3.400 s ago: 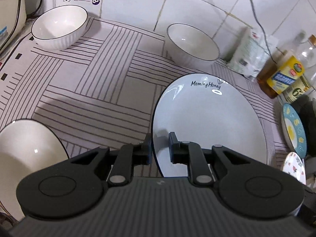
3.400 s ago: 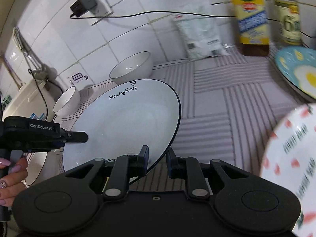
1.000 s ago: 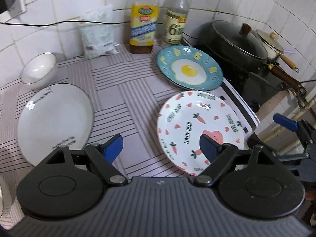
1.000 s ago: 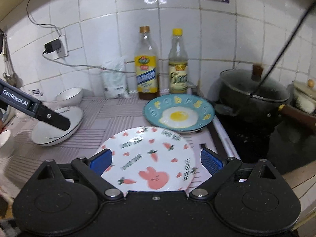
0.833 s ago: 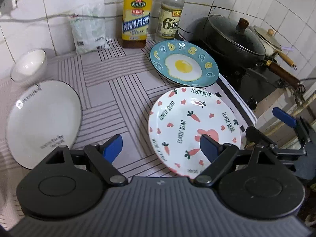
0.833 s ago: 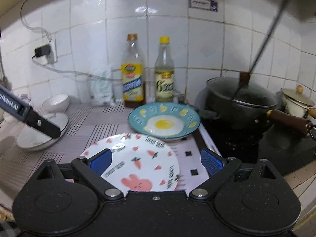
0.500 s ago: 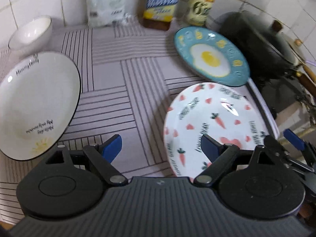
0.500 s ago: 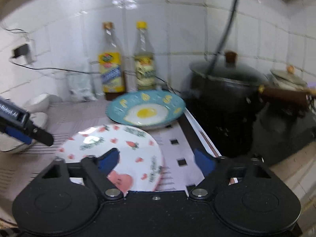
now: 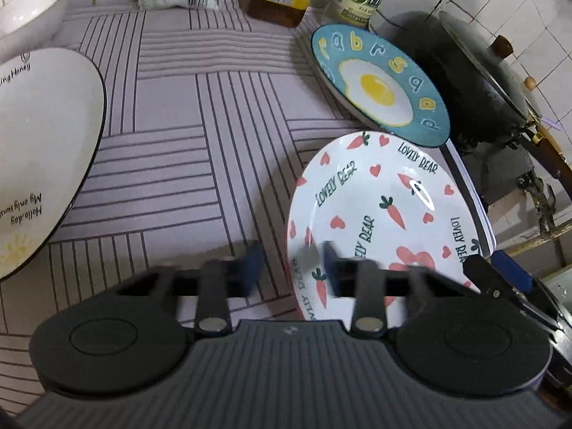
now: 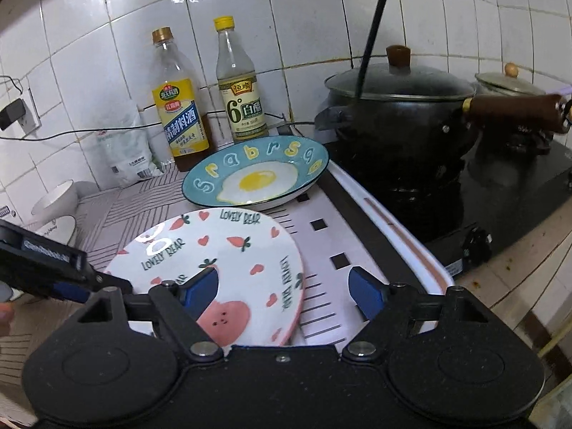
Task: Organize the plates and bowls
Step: 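Lift the pink bunny plate and carry it over the white plate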
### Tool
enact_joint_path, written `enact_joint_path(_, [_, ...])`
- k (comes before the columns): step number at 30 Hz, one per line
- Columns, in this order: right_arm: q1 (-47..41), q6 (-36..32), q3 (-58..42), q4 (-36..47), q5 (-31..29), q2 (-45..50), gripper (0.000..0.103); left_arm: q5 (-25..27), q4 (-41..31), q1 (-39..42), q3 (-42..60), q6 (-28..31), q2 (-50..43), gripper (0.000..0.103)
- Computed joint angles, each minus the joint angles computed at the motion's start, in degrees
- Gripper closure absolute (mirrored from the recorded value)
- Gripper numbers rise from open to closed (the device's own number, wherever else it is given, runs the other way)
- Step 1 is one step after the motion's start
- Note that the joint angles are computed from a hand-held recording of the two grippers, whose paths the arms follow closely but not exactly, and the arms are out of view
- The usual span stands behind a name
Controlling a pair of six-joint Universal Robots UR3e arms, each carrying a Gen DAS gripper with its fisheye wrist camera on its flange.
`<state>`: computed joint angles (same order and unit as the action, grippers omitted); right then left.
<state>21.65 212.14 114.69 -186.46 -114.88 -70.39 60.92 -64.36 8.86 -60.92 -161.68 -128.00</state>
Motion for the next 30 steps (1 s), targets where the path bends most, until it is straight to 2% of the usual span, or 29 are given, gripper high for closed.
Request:
enact_joint_path(3, [0.2, 2.5, -1.1, 0.9, 0.9, 0.8, 0.019, -3.3, -1.9, 1.3, 0.8, -0.8, -1.0, 0.088])
enact_joint_path(6, [0.5, 5.3, -1.6, 0.9, 0.4, 1.8, 0.021, -4.4, -1.4, 1.6, 0.2, -1.4, -1.1, 0.089])
enact_joint_path(9, [-0.5, 8.5, -0.3, -1.6, 2.1, 2.0, 0.035, -4.5, 0.2, 1.3, -0.9, -2.0, -0.9, 0.089])
enact_joint_path(14, [-3.7, 12.3, 2.0, -4.8, 7.7, 2.5, 0.057, -6.2, -1.4, 2.0, 1.0, -2.4, -2.4, 0.089])
enact_joint_path(17, [-4.4, 13.9, 2.6, -6.3, 9.9, 3.8, 0.061, -7.2, -2.1, 2.4, 1.5, -2.4, -2.8, 0.089])
enact_joint_path(18, [-3.8, 13.8, 2.6, -7.3, 9.1, 4.5, 0.061, -7.4, -2.6, 2.5, 1.8, -2.4, -3.0, 0.089])
enact_joint_path(20, [-3.6, 13.2, 2.5, -7.0, 8.7, 4.5, 0.072, -7.2, -4.8, 2.4, 3.6, -0.6, -3.5, 0.089])
enact_joint_path(21, [-4.0, 13.5, 2.7, -5.5, 8.8, 3.7, 0.082, -6.6, -5.9, 2.3, 4.3, 0.5, -3.4, 0.089])
enact_joint_path(22, [-4.9, 14.3, 3.9, -5.5, 9.9, 2.7, 0.084, -5.7, -6.4, 1.9, 4.8, 0.8, -3.2, 0.089])
enact_joint_path(24, [-7.4, 14.6, 6.0, -6.8, 14.0, 1.2, 0.085, -4.0, -6.2, 1.4, 4.6, 1.8, -2.3, 0.087])
enact_joint_path(27, [-7.1, 10.0, 4.7, -3.6, 14.7, -0.3, 0.085, -4.1, -6.2, 1.9, 3.6, 2.5, -0.7, 0.089])
enact_joint_path(30, [-7.6, 8.3, 4.6, -2.5, 16.3, -1.8, 0.085, -4.0, -7.6, 2.4, 3.6, 5.8, 0.9, 0.088])
